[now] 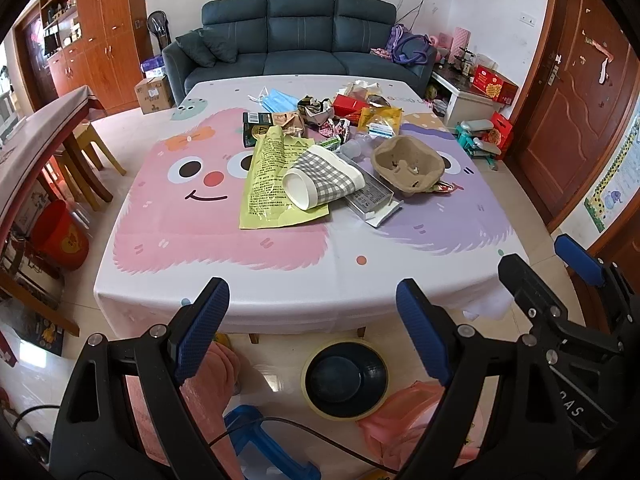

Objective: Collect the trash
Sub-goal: 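Grasp the yellow-green snack bag with the left tool while the right tool grasps the checked paper cup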

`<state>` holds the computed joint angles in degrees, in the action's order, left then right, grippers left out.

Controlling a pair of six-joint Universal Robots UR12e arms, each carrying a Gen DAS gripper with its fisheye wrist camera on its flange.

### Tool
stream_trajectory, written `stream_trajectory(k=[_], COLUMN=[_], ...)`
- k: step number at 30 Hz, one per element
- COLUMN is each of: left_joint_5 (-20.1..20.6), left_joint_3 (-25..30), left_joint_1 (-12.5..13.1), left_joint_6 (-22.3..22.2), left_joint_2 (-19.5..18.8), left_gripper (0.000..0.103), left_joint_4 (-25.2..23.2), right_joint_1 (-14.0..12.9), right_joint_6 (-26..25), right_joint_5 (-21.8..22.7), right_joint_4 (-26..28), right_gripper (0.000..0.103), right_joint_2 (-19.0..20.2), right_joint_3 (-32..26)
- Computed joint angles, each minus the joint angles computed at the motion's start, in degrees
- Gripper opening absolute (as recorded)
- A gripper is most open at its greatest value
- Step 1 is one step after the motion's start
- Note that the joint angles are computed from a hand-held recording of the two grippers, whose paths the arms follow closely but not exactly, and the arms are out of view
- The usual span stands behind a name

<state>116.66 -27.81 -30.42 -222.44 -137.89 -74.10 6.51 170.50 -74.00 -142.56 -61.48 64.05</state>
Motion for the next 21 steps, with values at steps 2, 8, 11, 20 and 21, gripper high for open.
stream_trajectory(k=[2, 8, 11, 20, 21], left_joint_5=[-0.6, -0.2, 2.3, -3.1, -3.8], left_joint_3=[-0.6, 1.6, 3.2, -1.2, -1.1], left_joint_1=[0.5, 2.8, 3.6, 7.7, 8.0], left_joint_6=[0.1, 1.1, 4.1, 9.8, 10.6], left_joint_2=[0.3, -0.5, -1.3, 0.5, 0.3], left_gripper=[0.084, 0.084, 0.084, 0.084, 0.084], left_joint_4=[0.3, -1.9, -3.4, 0.9, 0.9], right_joint_1=[0.4, 1.3, 1.8, 3.2, 3.3], right_joint_6=[0.3, 1.8, 2.7, 5.3, 5.4], right_joint_5=[-0.4, -1.4, -2.0, -0.3, 0.0], right_joint_4=[0.2, 2.8, 4.3, 11.9, 12.9], right_gripper=[0.087, 0.087, 0.087, 0.087, 0.087], right_joint_2=[0.9, 4.9, 7.0, 14.7, 15.6], right_joint_3=[-1.2, -7.0, -9.9, -21.6, -23.0])
